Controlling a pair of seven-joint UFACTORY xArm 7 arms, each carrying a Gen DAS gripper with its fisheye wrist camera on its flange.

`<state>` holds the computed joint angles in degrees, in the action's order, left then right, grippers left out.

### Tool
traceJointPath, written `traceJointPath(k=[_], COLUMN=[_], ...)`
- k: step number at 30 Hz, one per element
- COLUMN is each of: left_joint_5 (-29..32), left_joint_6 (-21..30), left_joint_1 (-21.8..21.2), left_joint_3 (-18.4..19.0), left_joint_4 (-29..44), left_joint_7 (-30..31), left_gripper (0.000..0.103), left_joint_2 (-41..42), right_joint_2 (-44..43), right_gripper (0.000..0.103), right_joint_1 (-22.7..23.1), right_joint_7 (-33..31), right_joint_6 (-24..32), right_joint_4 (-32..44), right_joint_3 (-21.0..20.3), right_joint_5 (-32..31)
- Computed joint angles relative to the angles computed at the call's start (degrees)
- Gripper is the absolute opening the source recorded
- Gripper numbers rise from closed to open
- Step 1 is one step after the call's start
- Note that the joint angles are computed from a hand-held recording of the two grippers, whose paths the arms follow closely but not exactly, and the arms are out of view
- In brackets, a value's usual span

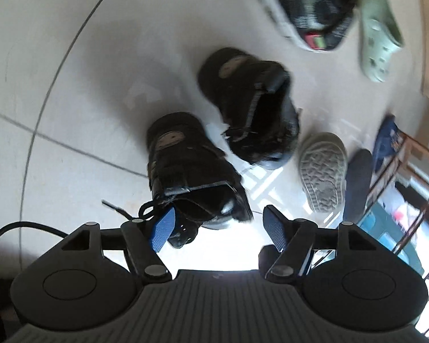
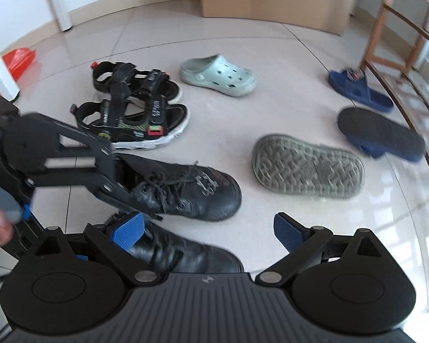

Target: Organize scattered shoes

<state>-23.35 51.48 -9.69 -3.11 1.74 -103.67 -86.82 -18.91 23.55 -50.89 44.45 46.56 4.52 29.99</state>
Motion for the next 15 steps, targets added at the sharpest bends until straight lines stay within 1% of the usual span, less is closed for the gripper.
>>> traceJointPath(k=[1,2,4,5,8,9,10,12,14,15], left_joint_5=[0.93,1.9,2.54,2.47,2.36,2.92,2.94,3.9,5.86,7.91], left_joint_6=[0.88,1.53,2.28,3.66,4.06,5.16,4.81,6.17,8.91,10.87], left_joint_1=[-0.01,0.88,0.9,1.15,0.85,0.54,-0.11,-0.35,-0.86,-1.16], left_joint_3=[0.49,1.99,3.57,3.51,4.36,5.13,5.01,5.25,5.47,5.71], left_joint_4=[0.62,2.31,4.73,5.95,7.8,8.98,10.35,13.48,16.53,18.58], left_joint_7=[1.32,3.04,6.77,7.32,12.61,15.39,17.95,22.93,29.48,34.1], left_gripper=[0.073,0.075,0.081,0.082,0.085,0.085,0.086,0.087,0.087,0.087], left_joint_2=[-0.03,1.39,5.16,5.4,7.97,9.31,11.97,15.13,17.18,18.33], right_joint_2=[-0.06,-0.12,-0.33,-0.52,-1.1,-1.23,-1.3,-1.31,-1.6,-1.86], right_gripper=[0.099,0.099,0.099,0.099,0.099,0.099,0.099,0.099,0.099,0.099], right_joint_1=[-0.21,-0.42,-0.76,-0.85,-1.08,-1.24,-1.42,-1.8,-2.29,-2.49], right_joint_7=[0.58,1.17,2.14,2.41,3.23,4.01,4.99,6.95,9.77,11.09], right_joint_6=[0.29,0.59,1.03,1.11,1.33,1.9,2.68,4.19,6.0,6.69], right_joint_4=[-0.05,-0.09,-0.25,-0.4,-0.86,-0.94,-0.98,-0.83,-1.04,-1.28], right_joint_3=[-0.11,-0.22,-0.4,-0.46,-0.69,-0.72,-0.73,-0.72,-0.6,-0.53], right_joint_5=[0.1,0.2,0.44,0.59,1.03,1.01,0.93,0.74,0.63,0.57])
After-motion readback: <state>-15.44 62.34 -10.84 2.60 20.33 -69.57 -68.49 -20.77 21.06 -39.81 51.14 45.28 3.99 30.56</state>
